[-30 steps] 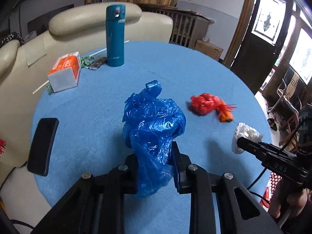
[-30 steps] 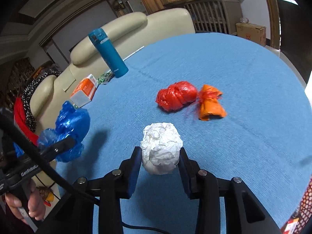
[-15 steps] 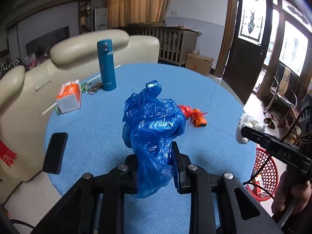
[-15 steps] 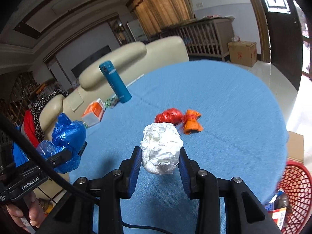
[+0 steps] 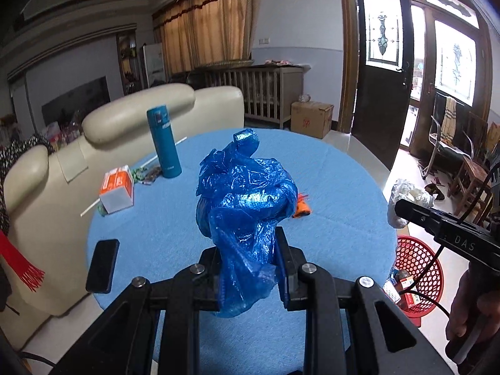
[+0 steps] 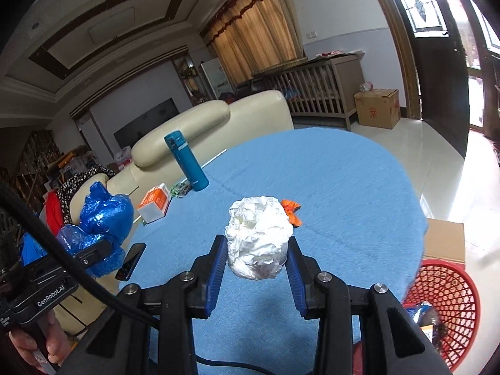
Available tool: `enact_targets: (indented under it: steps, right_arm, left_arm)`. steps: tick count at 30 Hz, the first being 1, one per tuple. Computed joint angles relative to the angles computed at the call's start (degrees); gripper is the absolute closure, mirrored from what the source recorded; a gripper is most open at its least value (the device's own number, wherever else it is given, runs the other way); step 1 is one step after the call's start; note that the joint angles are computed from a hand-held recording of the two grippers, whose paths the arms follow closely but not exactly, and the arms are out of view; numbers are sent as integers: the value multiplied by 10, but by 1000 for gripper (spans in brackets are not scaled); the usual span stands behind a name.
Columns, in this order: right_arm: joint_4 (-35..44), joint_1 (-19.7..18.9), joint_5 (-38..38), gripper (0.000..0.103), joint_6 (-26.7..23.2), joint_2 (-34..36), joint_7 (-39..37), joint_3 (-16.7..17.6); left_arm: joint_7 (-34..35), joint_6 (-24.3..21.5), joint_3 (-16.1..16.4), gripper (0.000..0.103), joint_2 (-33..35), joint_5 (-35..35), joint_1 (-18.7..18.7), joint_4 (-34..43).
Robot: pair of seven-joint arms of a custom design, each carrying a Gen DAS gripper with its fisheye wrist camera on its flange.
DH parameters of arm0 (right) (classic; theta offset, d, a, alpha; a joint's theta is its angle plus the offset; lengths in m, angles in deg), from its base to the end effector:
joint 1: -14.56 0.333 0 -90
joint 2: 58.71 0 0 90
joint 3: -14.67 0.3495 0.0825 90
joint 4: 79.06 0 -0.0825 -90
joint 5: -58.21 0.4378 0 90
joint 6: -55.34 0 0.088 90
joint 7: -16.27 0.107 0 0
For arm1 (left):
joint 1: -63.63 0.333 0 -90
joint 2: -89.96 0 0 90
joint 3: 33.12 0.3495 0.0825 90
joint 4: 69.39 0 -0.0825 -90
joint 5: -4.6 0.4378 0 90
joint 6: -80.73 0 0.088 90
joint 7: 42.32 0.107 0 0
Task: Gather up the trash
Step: 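Lift the tissue ball and blue bag and carry them over the red basket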
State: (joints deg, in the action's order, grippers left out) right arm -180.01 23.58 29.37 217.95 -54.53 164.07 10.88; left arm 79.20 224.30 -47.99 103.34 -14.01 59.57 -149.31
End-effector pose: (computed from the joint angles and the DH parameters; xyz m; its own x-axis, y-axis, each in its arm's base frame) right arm 0.6824 0.0893 0.6514 -0.2817 -0.8875 -0.3646 -0.4198 0.4557 -0.7849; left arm 0.7082 -0.2112 0.7148 -0.6012 -0.7973 -0.0548 -0.4452 0.3910 -0.8055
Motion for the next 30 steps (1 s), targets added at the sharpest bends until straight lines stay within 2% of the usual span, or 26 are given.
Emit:
enact_targets:
  steps: [9, 30]
  right_arm:
    - [-45, -26, -74, 63, 7, -44, 86, 10]
    - [-100, -88, -117, 63, 7, -95, 154, 51]
  left_arm:
    - [25, 19, -4, 76, -20, 1, -11, -24]
    - [57, 24, -4, 76, -41, 8, -37, -47]
